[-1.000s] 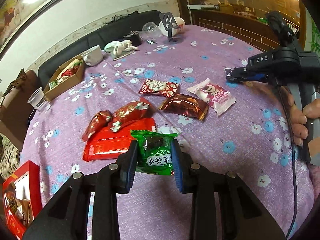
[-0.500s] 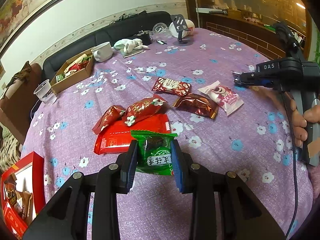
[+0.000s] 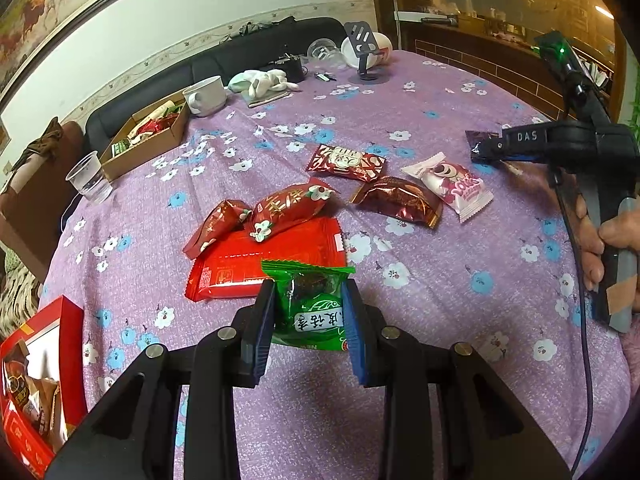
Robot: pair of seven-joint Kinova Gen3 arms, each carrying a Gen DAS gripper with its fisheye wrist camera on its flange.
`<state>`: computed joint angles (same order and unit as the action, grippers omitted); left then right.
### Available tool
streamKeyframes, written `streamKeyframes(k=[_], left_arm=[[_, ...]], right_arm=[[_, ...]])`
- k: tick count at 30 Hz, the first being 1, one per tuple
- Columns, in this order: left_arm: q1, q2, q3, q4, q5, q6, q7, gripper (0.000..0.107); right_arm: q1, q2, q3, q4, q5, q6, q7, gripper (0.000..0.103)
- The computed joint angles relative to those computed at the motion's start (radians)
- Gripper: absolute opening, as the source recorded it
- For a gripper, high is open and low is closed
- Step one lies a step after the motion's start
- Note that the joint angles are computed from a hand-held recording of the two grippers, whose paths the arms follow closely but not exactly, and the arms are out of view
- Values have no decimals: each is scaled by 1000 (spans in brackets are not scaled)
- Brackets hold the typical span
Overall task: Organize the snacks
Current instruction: 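Carry the green packet and purple packet over the red-rimmed tray with both grippers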
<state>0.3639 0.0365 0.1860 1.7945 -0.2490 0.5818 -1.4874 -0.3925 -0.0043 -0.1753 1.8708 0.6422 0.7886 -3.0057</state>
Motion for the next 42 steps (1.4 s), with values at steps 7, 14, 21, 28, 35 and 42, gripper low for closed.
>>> streamKeyframes(k=[7, 14, 21, 28, 35, 42], left_arm=[[9, -5, 2, 7, -44, -3, 51, 29], [8, -11, 3, 15, -66, -11, 79, 29], [-6, -18, 0, 22, -58, -19, 71, 29], [-15, -11, -2, 20, -21, -13, 45, 29], [-32, -8, -10, 17, 46, -10, -13, 29], [-46, 0, -16, 16, 107, -8, -72, 29]], right_arm=[[-26, 4, -2, -7, 33, 47, -15, 21], [17, -47, -8, 43, 0, -47, -28, 15], [67, -68, -21, 69, -58, -135, 17, 5], [101, -87, 39, 92, -257, -215, 180, 14], [85, -175, 210, 217, -541, -412, 349, 30], [246, -146, 84, 210, -662, -440, 445, 49]])
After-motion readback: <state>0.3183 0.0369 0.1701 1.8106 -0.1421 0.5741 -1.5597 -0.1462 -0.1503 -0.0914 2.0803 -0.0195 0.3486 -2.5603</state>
